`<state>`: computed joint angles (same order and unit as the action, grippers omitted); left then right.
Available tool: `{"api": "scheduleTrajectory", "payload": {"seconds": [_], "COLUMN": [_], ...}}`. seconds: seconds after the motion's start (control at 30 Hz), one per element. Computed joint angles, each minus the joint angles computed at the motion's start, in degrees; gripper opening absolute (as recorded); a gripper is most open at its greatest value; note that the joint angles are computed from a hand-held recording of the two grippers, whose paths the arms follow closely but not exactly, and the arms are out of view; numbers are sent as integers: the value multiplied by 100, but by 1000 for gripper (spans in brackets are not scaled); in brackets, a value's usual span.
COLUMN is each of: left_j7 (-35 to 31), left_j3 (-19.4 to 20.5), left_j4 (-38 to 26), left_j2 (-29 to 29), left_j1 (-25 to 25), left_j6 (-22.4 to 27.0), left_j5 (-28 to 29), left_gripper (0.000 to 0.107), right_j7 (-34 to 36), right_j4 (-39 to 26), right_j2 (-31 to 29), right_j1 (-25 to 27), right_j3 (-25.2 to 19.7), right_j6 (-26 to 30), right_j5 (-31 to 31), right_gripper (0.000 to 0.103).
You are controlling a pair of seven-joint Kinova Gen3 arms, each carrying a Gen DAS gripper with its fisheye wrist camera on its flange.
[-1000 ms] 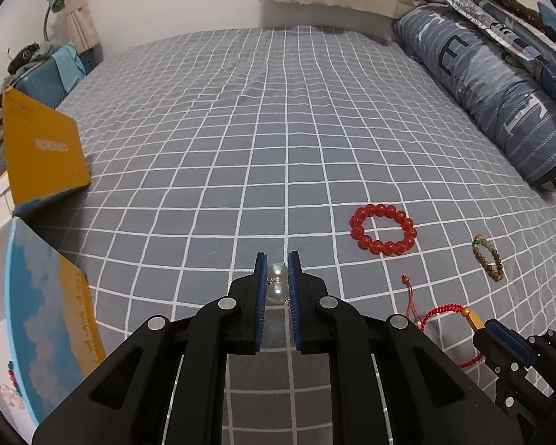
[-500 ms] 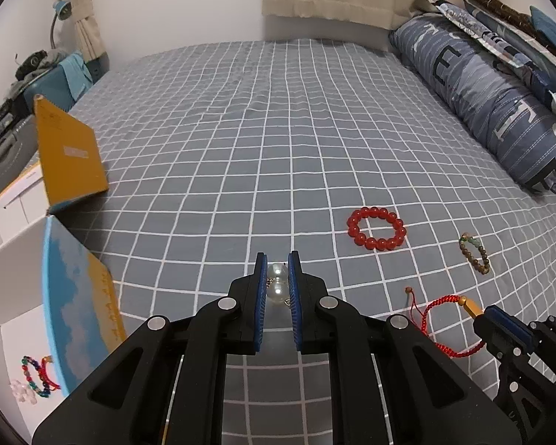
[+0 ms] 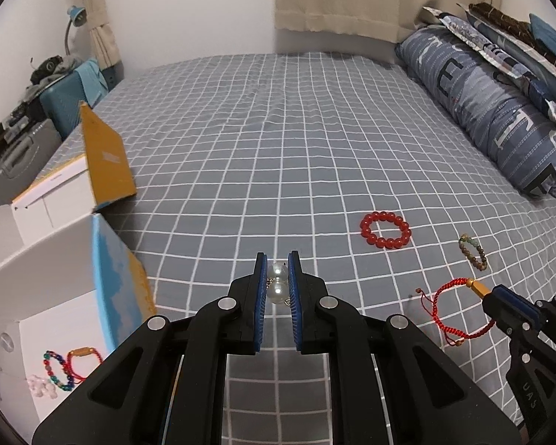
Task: Organize jewelry
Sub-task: 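Carry the pearl bracelet with the left tool while the right tool carries the red cord bracelet to the box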
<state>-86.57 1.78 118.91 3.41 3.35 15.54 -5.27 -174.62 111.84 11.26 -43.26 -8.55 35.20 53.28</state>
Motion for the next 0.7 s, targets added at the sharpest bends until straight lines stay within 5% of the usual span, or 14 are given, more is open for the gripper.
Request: {"api": "scheduleTrajectory", "payload": {"seconds": [0.7], "left_j7": [-2033], "left_j3": [-701], "left_j4": [448], "left_j2": [-1136], "left_j1": [-547], "left_j6": [401], "left_j5": [1550], "left_gripper": [11], "right_j7": [-131], "right_j4": [-520], "right_j2": [-51], "right_j1": [-522], "right_j3": [-356], "right_j6": [759], "right_j5": [209], "right_gripper": [8]}}
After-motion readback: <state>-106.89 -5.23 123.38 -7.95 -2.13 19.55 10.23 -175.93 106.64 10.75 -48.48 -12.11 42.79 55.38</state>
